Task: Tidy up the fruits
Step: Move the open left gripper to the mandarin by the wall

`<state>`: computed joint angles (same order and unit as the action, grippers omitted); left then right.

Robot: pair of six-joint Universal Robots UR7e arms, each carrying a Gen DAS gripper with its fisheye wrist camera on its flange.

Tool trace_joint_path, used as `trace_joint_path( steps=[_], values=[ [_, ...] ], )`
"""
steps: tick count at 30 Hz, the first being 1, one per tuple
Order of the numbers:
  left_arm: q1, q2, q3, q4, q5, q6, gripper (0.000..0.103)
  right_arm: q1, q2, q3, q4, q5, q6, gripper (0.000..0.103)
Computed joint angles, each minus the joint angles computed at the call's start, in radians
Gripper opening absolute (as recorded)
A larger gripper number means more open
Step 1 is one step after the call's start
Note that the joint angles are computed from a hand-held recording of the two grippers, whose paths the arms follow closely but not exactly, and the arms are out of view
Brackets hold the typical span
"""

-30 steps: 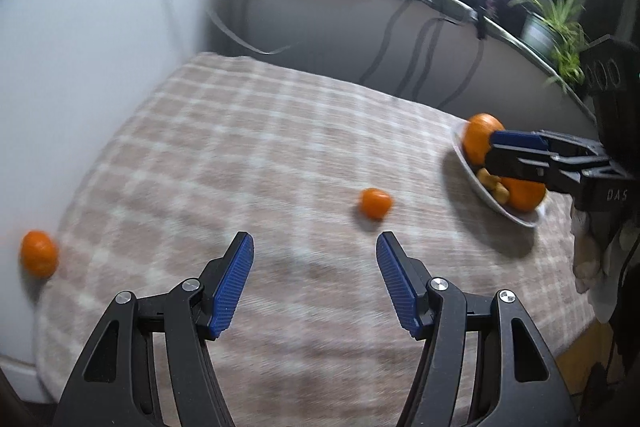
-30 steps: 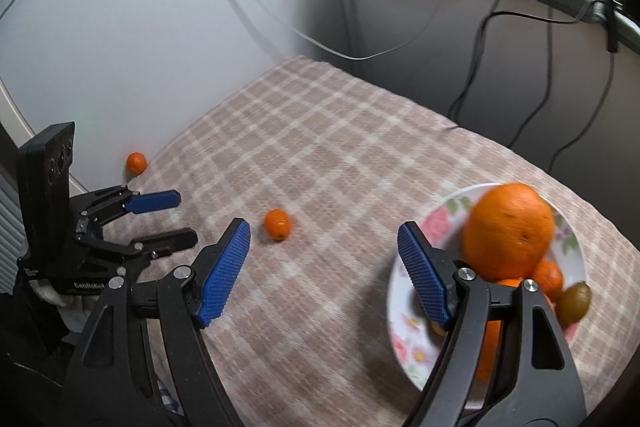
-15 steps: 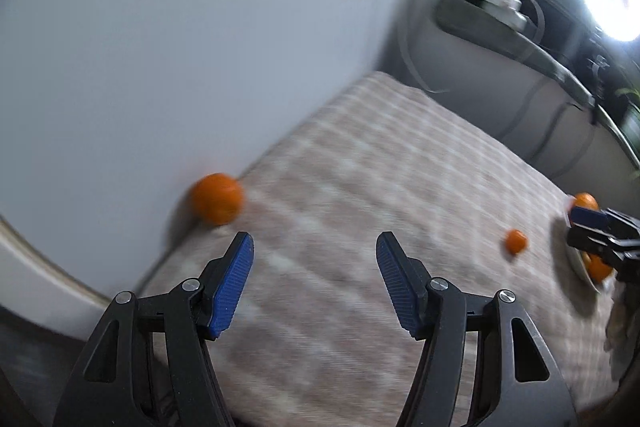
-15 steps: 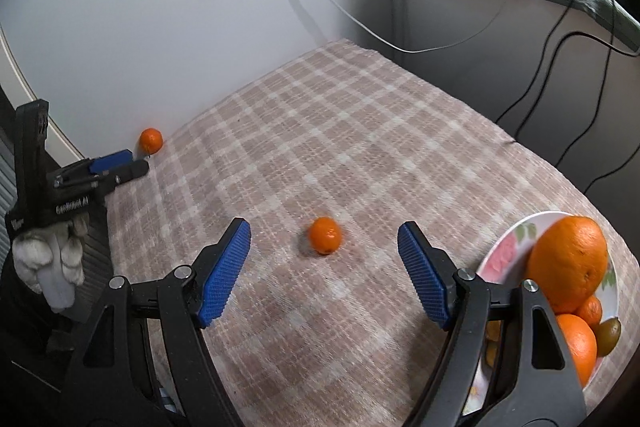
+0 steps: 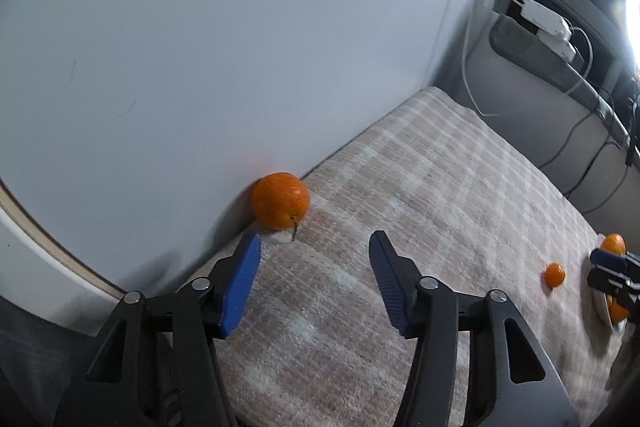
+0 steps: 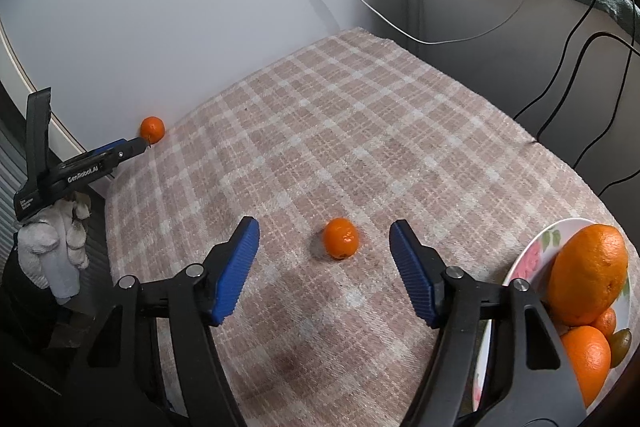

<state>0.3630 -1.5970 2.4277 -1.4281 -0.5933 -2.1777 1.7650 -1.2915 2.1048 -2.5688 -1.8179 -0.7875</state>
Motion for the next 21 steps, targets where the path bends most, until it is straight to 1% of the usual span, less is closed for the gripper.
trace_joint_path(
  steps=[3,4,6,7,12,19,21],
  values=[
    [0.009,-0.005,0.004,0.005,0.01,-0.035,0.051,0.003,0.01,-0.003,0.002,-0.007,-0.006,0.061],
    [0.014,-0.003,0.003,0.004,0.013,-0.039,0.048,0.005,0.013,-0.003,0.001,-0.008,-0.008,0.06],
    [0.026,0.005,0.001,-0.001,0.021,-0.044,0.046,0.006,0.021,-0.005,0.001,-0.01,-0.013,0.06],
    [0.03,0.009,0.0,-0.007,0.022,-0.042,0.043,0.006,0.024,-0.005,-0.001,-0.012,-0.016,0.059],
    [0.058,0.033,-0.007,-0.04,0.032,-0.035,0.041,0.009,0.036,-0.003,-0.019,-0.028,-0.039,0.059],
    [0.079,0.064,-0.033,0.014,0.036,-0.108,0.041,0.009,0.053,-0.011,-0.021,-0.04,-0.054,0.058],
    [0.086,0.075,-0.042,0.031,0.037,-0.129,0.041,0.008,0.06,-0.014,-0.017,-0.04,-0.061,0.055]
  ],
)
